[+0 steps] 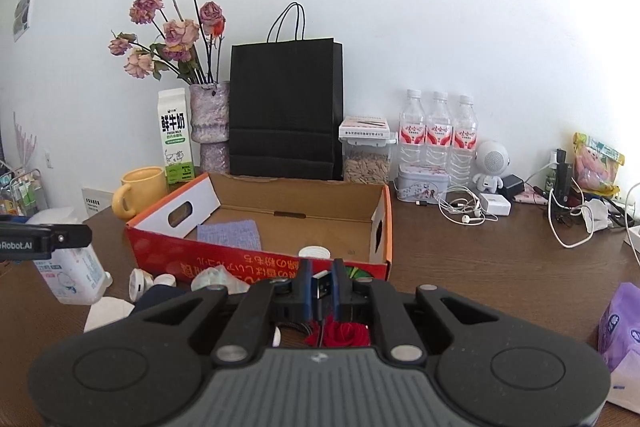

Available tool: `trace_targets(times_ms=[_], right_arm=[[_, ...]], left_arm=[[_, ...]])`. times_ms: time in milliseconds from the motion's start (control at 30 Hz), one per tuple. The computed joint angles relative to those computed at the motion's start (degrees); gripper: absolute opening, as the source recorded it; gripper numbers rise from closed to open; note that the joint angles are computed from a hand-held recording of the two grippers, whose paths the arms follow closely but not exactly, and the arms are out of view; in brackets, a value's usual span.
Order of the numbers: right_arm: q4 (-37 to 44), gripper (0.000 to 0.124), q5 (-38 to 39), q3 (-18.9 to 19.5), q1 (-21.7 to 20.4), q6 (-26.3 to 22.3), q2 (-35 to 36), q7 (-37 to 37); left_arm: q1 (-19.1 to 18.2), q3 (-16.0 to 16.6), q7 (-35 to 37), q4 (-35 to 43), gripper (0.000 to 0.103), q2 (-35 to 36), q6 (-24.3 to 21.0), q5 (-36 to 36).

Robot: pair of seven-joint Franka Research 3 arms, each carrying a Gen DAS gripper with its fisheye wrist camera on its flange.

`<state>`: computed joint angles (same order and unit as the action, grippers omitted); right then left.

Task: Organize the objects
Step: 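Place the container on the pouch in the box while the right gripper drops the cable there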

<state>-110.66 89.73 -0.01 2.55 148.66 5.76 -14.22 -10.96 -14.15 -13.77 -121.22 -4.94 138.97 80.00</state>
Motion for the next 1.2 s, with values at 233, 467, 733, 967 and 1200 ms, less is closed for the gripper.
trace_targets(times_ms=[233, 467, 733, 967, 1200], right_arm=[[4.4, 0.009, 1.09, 1.28, 1.02, 0.35, 2.38, -0.03], [11.28, 0.009, 0.45, 3.15, 1.41, 1.53, 7.11, 1.59], [20.4, 0.009, -1.31, 6.38, 1.51, 4.02, 14.46, 5.12], [29.84, 0.009, -8.74, 9.56, 1.05, 5.47, 22.99, 13.42], [38.29, 0.009, -20.12, 11.36, 1.46, 5.84, 30.43, 21.79]], left_arm=[[-0.1, 0.87, 0.27, 5.09, 0.069, 3.72, 0.95, 2.82], [-0.6, 2.69, -0.6, 10.95, 0.069, 8.08, 1.74, 6.75], [-1.78, 5.63, -1.61, 19.68, 0.069, 15.37, 3.72, 10.11], [-2.73, 8.84, -1.14, 25.83, 0.069, 21.46, 4.84, 9.13], [-2.63, 11.68, 5.36, 30.74, 0.069, 26.01, 6.75, 2.32]])
